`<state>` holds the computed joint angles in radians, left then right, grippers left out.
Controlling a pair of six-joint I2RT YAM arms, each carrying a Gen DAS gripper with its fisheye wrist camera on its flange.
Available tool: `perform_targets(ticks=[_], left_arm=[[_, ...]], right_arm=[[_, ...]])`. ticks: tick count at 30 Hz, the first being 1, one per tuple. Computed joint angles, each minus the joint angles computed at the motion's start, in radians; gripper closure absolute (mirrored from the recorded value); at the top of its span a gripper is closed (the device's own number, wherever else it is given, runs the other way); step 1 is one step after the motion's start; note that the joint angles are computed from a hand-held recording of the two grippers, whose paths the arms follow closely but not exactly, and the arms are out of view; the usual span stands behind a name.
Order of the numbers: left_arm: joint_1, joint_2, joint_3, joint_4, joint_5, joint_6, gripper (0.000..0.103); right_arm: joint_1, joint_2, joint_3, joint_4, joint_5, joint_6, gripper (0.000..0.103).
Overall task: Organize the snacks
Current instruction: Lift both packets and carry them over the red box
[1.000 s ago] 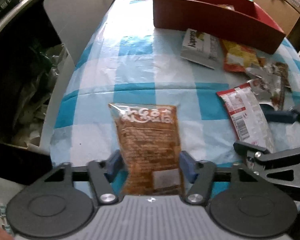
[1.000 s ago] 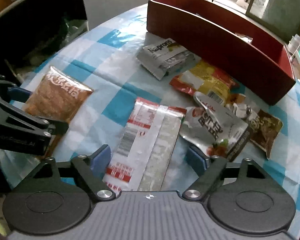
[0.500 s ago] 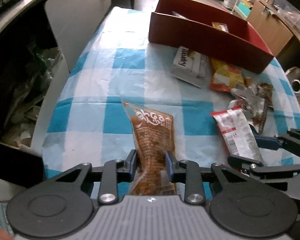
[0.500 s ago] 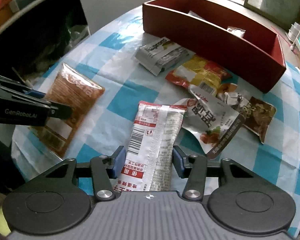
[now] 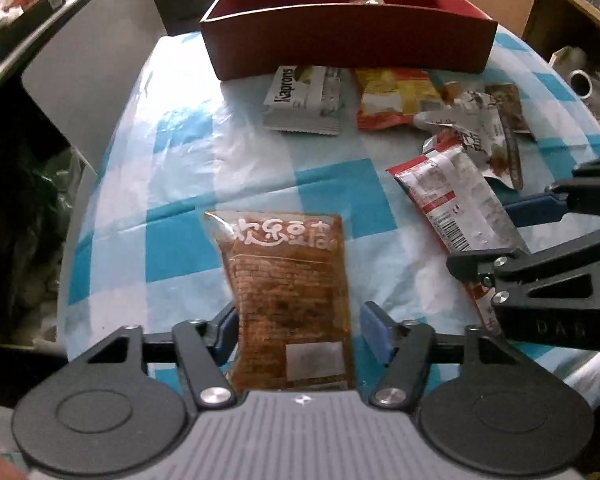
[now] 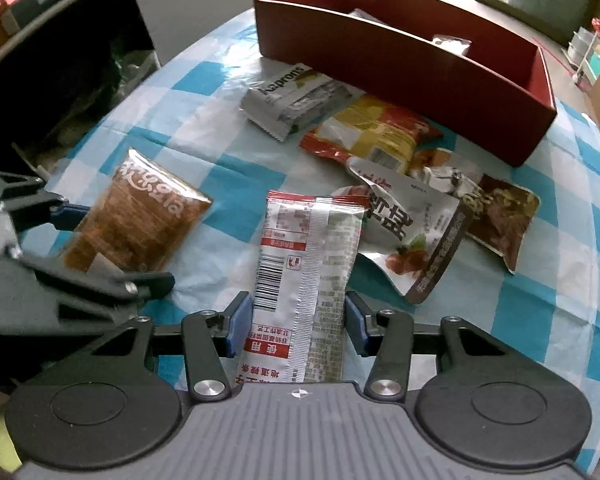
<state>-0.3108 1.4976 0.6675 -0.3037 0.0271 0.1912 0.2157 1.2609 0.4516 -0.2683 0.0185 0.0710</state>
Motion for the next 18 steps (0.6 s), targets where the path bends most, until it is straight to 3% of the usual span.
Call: perform_targets(ticks=[1, 3, 18], left_arm=[[0.013, 0.001, 0.013, -0.017, 0.011, -0.018, 0.060], [0.024, -0.027, 0.010, -0.020, 0.013, -0.034, 0.067], [0.042, -0.086, 0.097, -0.048, 0.080, -0.097, 0.068]], right_arm=[[-0.011, -0.005, 0.000, -0.004, -0.010, -0.004, 0.046], [-0.035, -0.021, -0.003, -0.012, -0.030, -0.011, 0.046], [-0.115, -0.149, 0.032, -0.053, -0.099, -0.009, 0.046]])
